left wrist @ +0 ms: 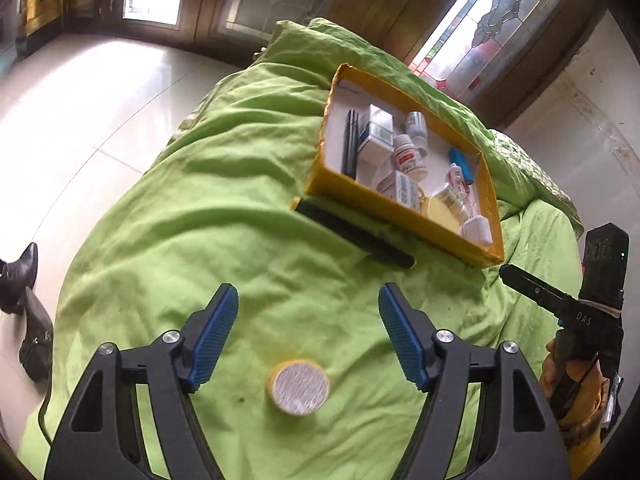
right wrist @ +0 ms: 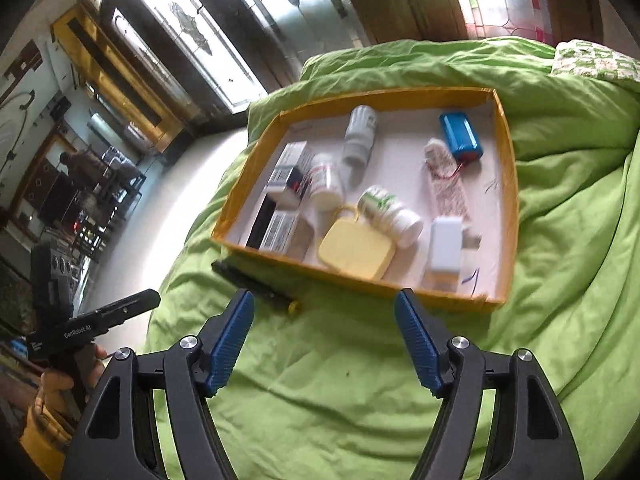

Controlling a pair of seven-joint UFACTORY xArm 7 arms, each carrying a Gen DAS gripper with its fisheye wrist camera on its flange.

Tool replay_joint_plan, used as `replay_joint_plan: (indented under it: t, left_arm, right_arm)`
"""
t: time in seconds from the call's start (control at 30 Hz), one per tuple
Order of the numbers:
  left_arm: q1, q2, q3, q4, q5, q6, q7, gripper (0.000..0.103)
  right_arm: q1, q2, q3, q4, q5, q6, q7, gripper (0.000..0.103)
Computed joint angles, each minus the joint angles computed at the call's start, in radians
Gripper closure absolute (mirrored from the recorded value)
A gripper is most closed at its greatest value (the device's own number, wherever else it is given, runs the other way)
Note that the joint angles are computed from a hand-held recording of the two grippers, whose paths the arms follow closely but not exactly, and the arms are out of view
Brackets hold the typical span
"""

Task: Organize rigid objects
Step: 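Move the left gripper to the yellow round tin while the right gripper approaches the black pen, then close the left gripper on the yellow tin while the right gripper closes on the black pen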

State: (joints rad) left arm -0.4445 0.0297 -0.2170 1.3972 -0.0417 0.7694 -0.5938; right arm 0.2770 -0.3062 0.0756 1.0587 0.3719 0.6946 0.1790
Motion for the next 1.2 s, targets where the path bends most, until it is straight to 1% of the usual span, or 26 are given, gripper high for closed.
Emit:
replay_joint_plan:
  t: [0.1, 0.17, 0.2, 0.27, 0.33, 0.5, 0.53, 0.57, 0.6, 0.63, 0.67, 0.73, 0.8, 0.87, 0.9, 0.93, 1.0, 1.07, 1.13, 1.17, 1.2]
  left_arm:
    - [-0.009, -0.057, -0.011, -0.067, 0.08, 0.033, -0.018, 0.031]
    - [-0.011, -0.07, -0.011, -0.083, 0.028, 0.043, 0.042, 0.031]
    - [-0.013, -0.071, -0.014, -0.083, 0.022, 0.038, 0.06, 0.031]
    - [-0.019, -0.062, -0.025, -0.068, 0.064, 0.054, 0.063, 0.031]
    - [-0.025, -0.049, -0.03, -0.056, 0.075, 0.072, 0.08, 0.03]
    - [-0.046, 0.024, -0.032, 0.017, 0.084, 0.179, 0.117, 0.031]
    - [-0.05, 0.037, -0.032, 0.027, 0.08, 0.192, 0.129, 0.033]
    - [-0.054, 0.046, -0.032, 0.034, 0.075, 0.199, 0.142, 0.043]
    - [-0.059, 0.054, -0.031, 0.04, 0.073, 0.206, 0.153, 0.051]
    - [-0.064, 0.058, -0.03, 0.042, 0.081, 0.214, 0.149, 0.063]
    - [-0.065, 0.059, -0.027, 0.04, 0.076, 0.213, 0.15, 0.065]
    - [-0.06, 0.05, -0.021, 0.022, 0.048, 0.185, 0.152, 0.065]
    - [-0.048, 0.036, -0.015, -0.003, 0.0, 0.152, 0.163, 0.065]
    - [-0.036, 0.03, -0.011, -0.017, -0.045, 0.138, 0.175, 0.065]
    - [-0.032, 0.029, -0.009, -0.021, -0.06, 0.135, 0.178, 0.065]
    - [-0.028, 0.027, -0.008, -0.025, -0.07, 0.133, 0.182, 0.065]
    - [-0.026, 0.025, -0.009, -0.028, -0.074, 0.132, 0.183, 0.065]
    - [-0.025, 0.028, -0.01, -0.025, -0.074, 0.136, 0.185, 0.065]
    - [-0.025, 0.031, -0.01, -0.022, -0.076, 0.138, 0.183, 0.065]
    - [-0.027, 0.043, -0.012, -0.011, -0.072, 0.136, 0.176, 0.065]
    - [-0.026, 0.042, -0.011, -0.012, -0.073, 0.132, 0.175, 0.065]
  right_arm:
    - [0.021, 0.001, 0.031, -0.024, -0.02, 0.029, 0.009, 0.035]
    - [0.032, 0.014, 0.049, -0.028, -0.043, 0.042, 0.016, 0.035]
    - [0.037, 0.022, 0.058, -0.027, -0.057, 0.048, 0.022, 0.035]
    - [0.046, 0.028, 0.079, -0.035, -0.092, 0.041, 0.034, 0.035]
    - [0.054, 0.042, 0.094, -0.029, -0.133, 0.044, 0.045, 0.035]
    - [0.087, 0.049, 0.091, -0.038, -0.115, 0.047, 0.024, 0.035]
    - [0.088, 0.054, 0.093, -0.032, -0.124, 0.05, 0.023, 0.035]
    - [0.086, 0.062, 0.096, -0.022, -0.14, 0.051, 0.024, 0.035]
    - [0.083, 0.074, 0.098, -0.01, -0.158, 0.052, 0.024, 0.035]
    - [0.083, 0.087, 0.1, 0.004, -0.172, 0.054, 0.018, 0.035]
    - [0.082, 0.103, 0.101, 0.025, -0.189, 0.063, 0.008, 0.035]
    - [0.081, 0.142, 0.106, 0.072, -0.236, 0.086, -0.023, 0.035]
    - [0.082, 0.194, 0.116, 0.13, -0.295, 0.106, -0.048, 0.035]
    - [0.085, 0.252, 0.122, 0.19, -0.34, 0.122, -0.058, 0.037]
    - [0.088, 0.279, 0.124, 0.216, -0.362, 0.121, -0.058, 0.038]
    - [0.093, 0.305, 0.125, 0.242, -0.381, 0.122, -0.06, 0.041]
    - [0.103, 0.357, 0.125, 0.293, -0.41, 0.128, -0.071, 0.044]
    - [0.118, 0.406, 0.123, 0.337, -0.452, 0.139, -0.074, 0.05]
    - [0.136, 0.449, 0.119, 0.372, -0.486, 0.154, -0.061, 0.061]
    - [0.141, 0.456, 0.116, 0.377, -0.493, 0.157, -0.054, 0.064]
    - [0.142, 0.453, 0.113, 0.371, -0.484, 0.15, -0.051, 0.071]
